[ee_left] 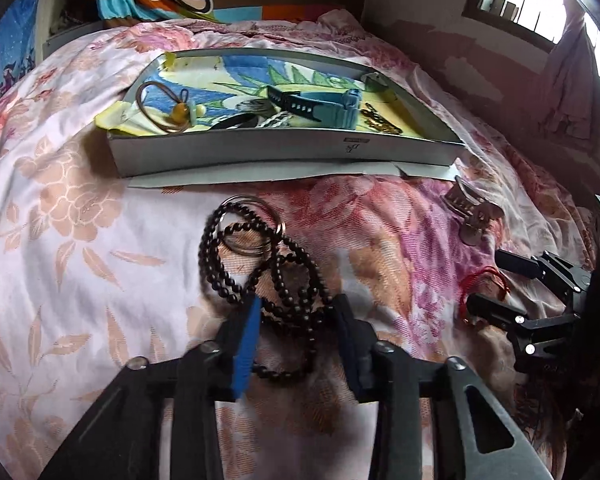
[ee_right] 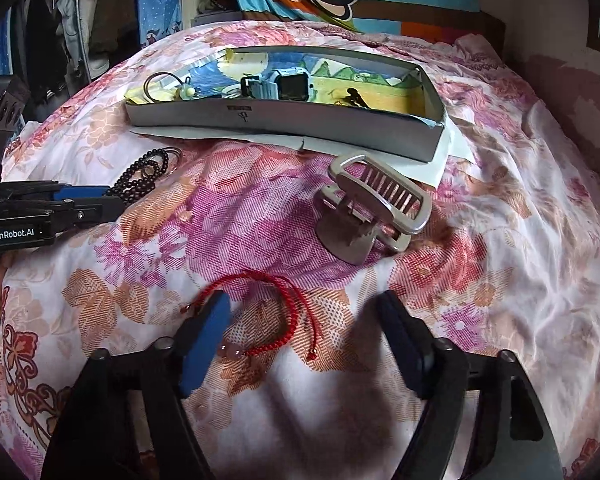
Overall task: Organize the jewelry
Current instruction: 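Grasp the black beaded bracelet with the left tool while the right tool grasps the red string bracelet, then carry both bracelets into the tray and open both tools to release them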
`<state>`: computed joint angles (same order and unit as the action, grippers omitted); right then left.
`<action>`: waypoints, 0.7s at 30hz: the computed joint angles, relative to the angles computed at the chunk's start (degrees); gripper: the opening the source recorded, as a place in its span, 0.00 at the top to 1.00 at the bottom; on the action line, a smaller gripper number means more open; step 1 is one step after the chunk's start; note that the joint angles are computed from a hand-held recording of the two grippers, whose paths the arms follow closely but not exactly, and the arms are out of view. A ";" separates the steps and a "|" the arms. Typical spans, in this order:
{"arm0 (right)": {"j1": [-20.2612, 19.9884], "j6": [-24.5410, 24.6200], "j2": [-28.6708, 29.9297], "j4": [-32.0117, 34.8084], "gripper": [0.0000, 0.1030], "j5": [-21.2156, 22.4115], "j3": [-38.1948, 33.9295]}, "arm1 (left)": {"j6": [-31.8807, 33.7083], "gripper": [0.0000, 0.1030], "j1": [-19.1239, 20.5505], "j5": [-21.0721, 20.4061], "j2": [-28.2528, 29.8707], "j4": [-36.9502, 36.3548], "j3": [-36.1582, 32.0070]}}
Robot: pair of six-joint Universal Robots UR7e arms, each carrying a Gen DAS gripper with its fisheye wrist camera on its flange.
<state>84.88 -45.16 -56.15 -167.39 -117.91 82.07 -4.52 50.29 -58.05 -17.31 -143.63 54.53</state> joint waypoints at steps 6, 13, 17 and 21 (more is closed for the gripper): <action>0.08 2.38 -0.70 2.77 0.63 -0.49 0.37 | -0.94 0.88 -0.31 1.47 -1.23 -3.09 2.80; -0.56 5.26 -2.94 4.84 0.92 3.02 2.19 | -2.96 0.89 -1.97 2.99 -4.45 -2.82 8.21; -0.77 5.81 -4.09 4.09 0.96 5.18 3.25 | -3.97 0.89 -2.93 3.31 -5.75 -0.45 9.15; -0.69 5.47 -4.59 3.07 0.97 6.79 3.59 | -6.03 0.89 -3.43 2.59 -6.85 2.63 8.72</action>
